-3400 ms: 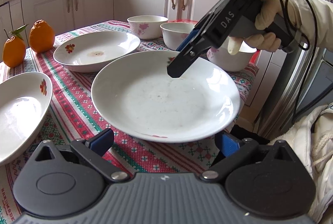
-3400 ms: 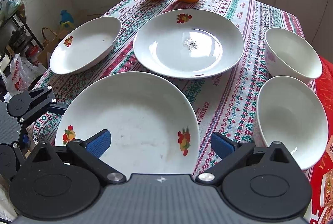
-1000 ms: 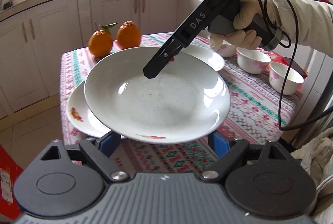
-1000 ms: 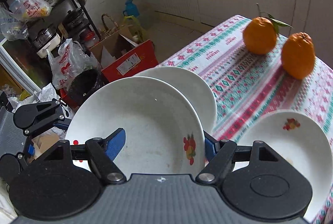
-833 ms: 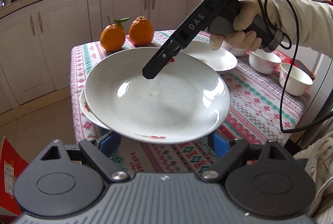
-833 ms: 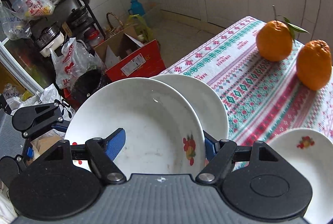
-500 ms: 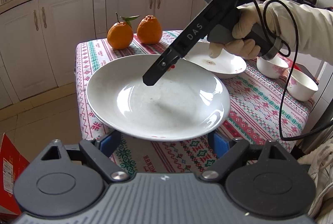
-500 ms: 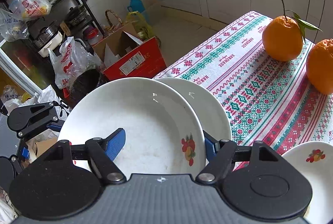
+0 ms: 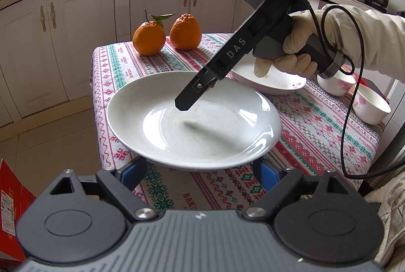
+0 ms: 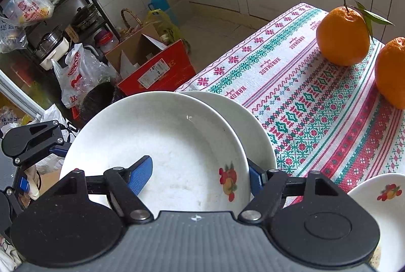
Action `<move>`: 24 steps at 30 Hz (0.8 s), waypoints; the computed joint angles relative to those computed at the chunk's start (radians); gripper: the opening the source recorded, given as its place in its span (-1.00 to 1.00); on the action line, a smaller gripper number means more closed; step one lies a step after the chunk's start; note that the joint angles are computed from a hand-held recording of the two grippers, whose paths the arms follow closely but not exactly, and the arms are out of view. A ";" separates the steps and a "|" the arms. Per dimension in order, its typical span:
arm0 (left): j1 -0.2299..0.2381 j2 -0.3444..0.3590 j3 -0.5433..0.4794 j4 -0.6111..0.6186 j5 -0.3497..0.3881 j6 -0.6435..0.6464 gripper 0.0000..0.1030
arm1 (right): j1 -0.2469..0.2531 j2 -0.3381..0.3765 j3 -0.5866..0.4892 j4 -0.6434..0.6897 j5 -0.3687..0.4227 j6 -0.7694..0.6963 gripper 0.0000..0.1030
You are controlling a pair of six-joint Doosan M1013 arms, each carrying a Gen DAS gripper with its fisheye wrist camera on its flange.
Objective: Organize plates and bowls
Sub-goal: 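Lower the held plate onto the other white plate with the right tool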
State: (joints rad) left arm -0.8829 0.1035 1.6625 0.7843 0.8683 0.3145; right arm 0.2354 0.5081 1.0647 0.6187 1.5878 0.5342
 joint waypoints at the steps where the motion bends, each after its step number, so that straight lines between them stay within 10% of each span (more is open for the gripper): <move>1: 0.001 0.001 -0.001 -0.001 0.000 0.001 0.75 | 0.000 0.000 0.001 -0.003 -0.001 0.000 0.57; 24: 0.012 0.009 -0.005 0.000 0.011 0.049 0.78 | -0.024 -0.012 0.010 0.004 0.006 0.018 0.57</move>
State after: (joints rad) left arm -0.8710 0.1125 1.6577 0.7842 0.8793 0.3637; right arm 0.2111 0.4957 1.0745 0.6225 1.5940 0.5521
